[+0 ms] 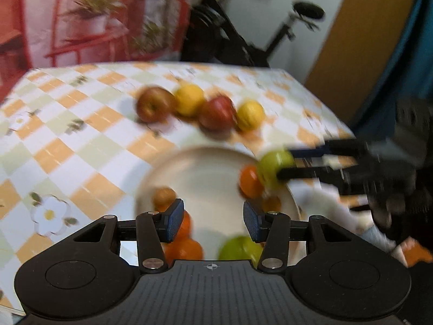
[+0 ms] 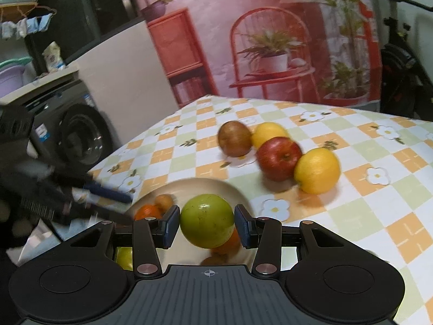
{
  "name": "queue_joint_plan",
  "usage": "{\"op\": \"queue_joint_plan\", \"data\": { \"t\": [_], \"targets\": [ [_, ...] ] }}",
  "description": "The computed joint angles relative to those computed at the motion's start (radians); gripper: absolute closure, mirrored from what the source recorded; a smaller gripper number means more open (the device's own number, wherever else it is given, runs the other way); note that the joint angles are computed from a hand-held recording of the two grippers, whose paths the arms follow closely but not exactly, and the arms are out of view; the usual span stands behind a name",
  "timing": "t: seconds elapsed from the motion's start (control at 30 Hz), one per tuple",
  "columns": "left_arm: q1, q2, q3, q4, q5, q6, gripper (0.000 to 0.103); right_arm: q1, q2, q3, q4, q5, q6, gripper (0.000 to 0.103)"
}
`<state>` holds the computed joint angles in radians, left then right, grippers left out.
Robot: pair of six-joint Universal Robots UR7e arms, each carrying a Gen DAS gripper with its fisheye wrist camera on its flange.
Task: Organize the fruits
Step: 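Open the left tool over the plate while the right tool releases its green apple, then close the left tool on the yellow lemon while the right tool reaches toward the lemon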
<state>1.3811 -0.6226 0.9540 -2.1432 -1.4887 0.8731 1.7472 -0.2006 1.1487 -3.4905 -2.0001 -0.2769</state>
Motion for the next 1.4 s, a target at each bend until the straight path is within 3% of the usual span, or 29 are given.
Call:
{"op": "queue_joint_plan", "data": {
  "t": [0.3, 0.83, 1.13, 1.4],
  "targets": [
    [-0.009, -0.009, 0.065, -0.242, 0.028, -0.041, 0.052, 0.018, 0.040, -0.086, 0.158, -0.034, -0.029, 0.062],
    [0.002, 0.012, 0.038, -0.271, 0.054, -0.063, 0.052, 0.025, 0.063, -0.133, 0.240, -0.070, -0.048, 0.062],
    [0.002, 0.013, 0.044, -0.293, 0.054, -0.066, 0.052, 0.024, 0.058, -0.119, 0.196, -0.063, -0.044, 0.062],
    [-0.004, 0.029, 0.025, -0.311, 0.048, -0.066, 0.052, 0.014, 0.031, -0.068, 0.053, -0.055, -0.069, 0.062]
  ]
}}
